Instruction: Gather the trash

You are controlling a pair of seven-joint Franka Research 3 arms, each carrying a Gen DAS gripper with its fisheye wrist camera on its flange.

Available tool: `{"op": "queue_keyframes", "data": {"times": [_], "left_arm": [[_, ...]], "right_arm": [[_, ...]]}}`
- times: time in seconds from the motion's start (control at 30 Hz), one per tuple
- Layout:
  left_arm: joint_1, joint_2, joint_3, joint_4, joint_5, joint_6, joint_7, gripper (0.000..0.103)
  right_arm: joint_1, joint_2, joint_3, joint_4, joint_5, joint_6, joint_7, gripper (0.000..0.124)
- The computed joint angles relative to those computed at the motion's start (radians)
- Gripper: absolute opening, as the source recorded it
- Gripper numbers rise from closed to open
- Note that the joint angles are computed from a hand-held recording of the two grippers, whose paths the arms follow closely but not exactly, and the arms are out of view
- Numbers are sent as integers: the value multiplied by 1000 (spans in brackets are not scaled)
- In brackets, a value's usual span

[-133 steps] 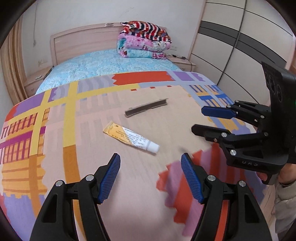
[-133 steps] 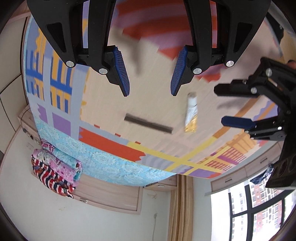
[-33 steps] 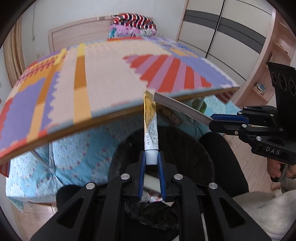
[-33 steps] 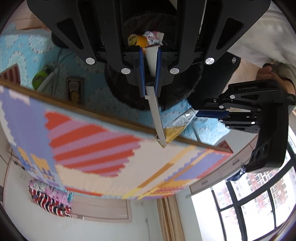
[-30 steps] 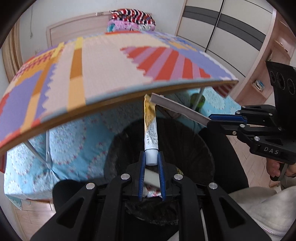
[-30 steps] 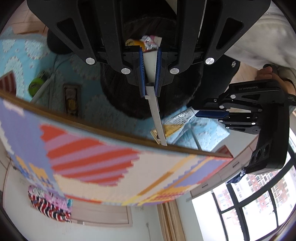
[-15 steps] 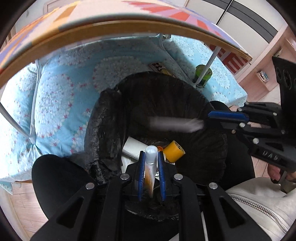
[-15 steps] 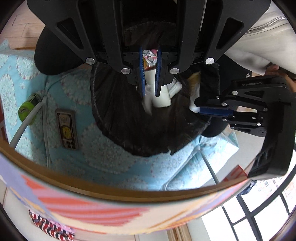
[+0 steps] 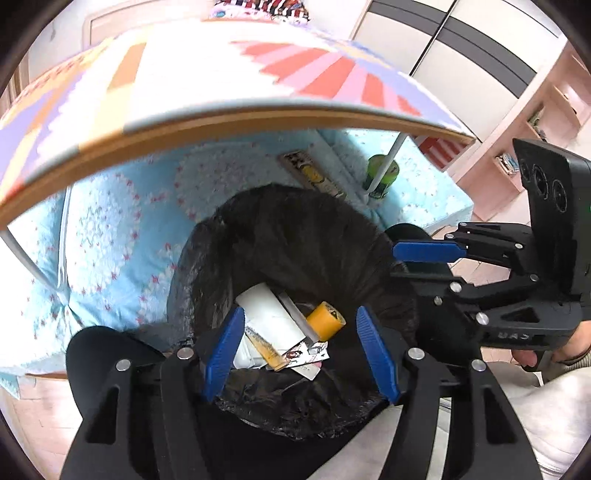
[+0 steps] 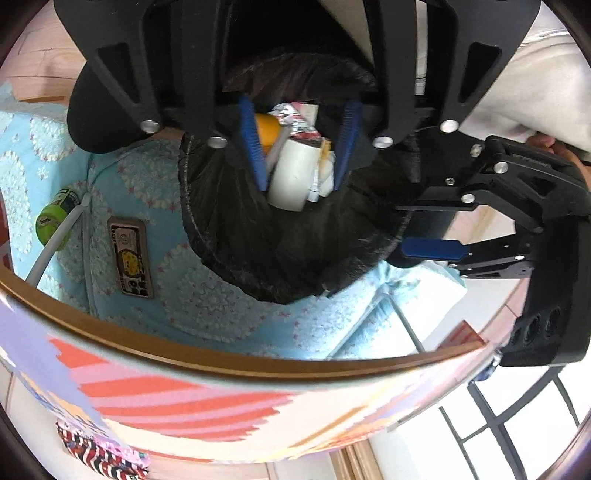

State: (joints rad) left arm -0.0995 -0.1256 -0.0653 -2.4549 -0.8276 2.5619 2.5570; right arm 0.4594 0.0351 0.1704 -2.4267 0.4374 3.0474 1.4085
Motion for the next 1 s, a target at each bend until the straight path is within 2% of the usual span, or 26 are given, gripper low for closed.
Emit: {"op": "queue_keyframes", "data": {"times": [0.03, 0.1, 0.27, 0.43, 0.6, 1.0], "left_arm": [[1, -11, 3, 1, -2, -15, 7, 61], [1, -35, 13, 1, -13, -41, 26, 61], [-8, -122, 46, -8, -37, -94, 52, 84], [-19, -180, 58, -24, 13, -103, 27, 91], [-36, -217, 88, -31, 47, -158, 11, 92], [-61, -247, 108, -42, 40, -170, 27, 92]], "right_arm": [[0, -18, 5, -2, 24, -13, -22, 45], [3, -48, 0, -13, -52, -27, 29, 51], [14, -113, -3, -25, -70, -88, 39, 73], [16, -159, -3, -23, -81, -167, 54, 80], [-9, -194, 14, -25, -181, -228, 144, 82], [13, -228, -1, -37, -143, -243, 127, 82]]}}
